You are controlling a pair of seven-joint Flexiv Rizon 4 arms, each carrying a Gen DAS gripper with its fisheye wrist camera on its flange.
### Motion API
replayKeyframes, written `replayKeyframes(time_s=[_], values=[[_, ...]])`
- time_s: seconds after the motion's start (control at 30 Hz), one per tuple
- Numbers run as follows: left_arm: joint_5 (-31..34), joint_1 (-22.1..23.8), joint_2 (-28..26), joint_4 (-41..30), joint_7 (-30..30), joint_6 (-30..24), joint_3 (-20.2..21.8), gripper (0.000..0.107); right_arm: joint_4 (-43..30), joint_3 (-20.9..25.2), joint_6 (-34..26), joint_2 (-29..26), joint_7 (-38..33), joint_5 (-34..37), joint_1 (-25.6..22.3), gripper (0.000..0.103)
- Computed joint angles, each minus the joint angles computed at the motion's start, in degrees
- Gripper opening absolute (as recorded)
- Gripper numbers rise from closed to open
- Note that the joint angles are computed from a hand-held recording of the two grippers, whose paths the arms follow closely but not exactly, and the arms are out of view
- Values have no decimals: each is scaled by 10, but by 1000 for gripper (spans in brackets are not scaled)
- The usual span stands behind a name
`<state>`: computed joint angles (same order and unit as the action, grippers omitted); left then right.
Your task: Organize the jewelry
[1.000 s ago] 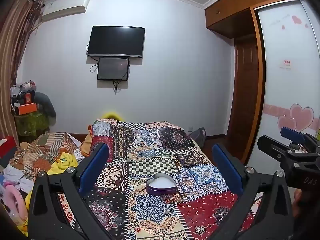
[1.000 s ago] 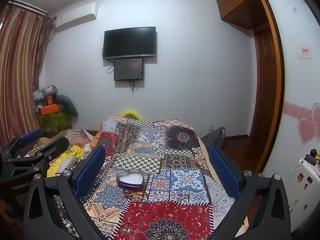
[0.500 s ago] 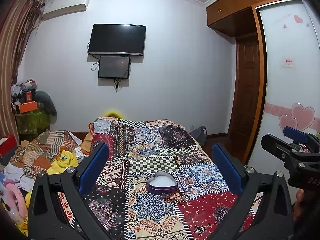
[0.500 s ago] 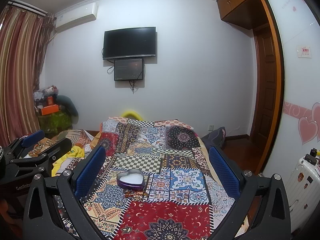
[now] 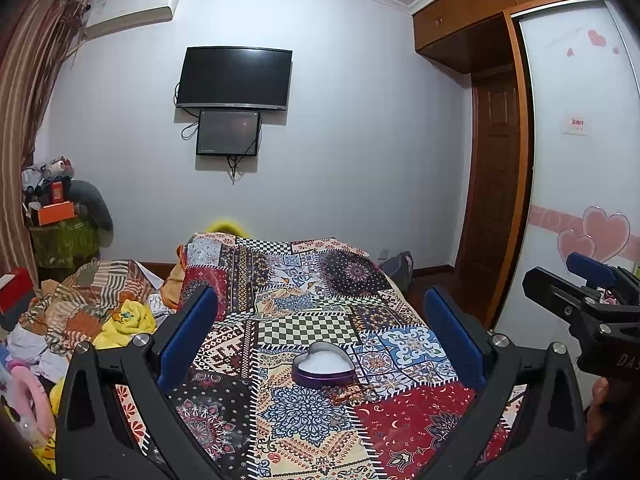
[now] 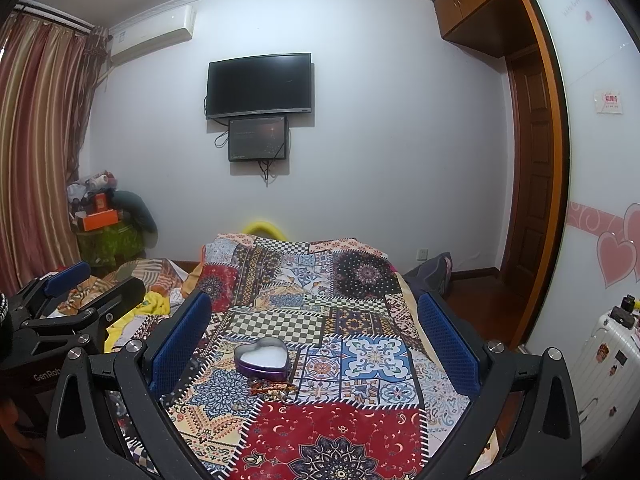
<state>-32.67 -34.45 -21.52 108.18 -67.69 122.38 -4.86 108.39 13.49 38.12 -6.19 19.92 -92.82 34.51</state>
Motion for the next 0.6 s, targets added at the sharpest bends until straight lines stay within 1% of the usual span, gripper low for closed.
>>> replayKeyframes(time_s=[0.1, 0.23, 0.6], values=[[5, 3, 0, 1, -3, -1, -1, 103, -1, 0, -1, -2, 1, -1, 1, 102], [-8, -7, -4, -3, 8, 1, 5, 103, -2, 0, -3, -2, 0, 0, 3, 102], [-20, -12, -9, -10, 23, 1, 5, 103, -1, 0, -2, -1, 0, 1, 2, 102]])
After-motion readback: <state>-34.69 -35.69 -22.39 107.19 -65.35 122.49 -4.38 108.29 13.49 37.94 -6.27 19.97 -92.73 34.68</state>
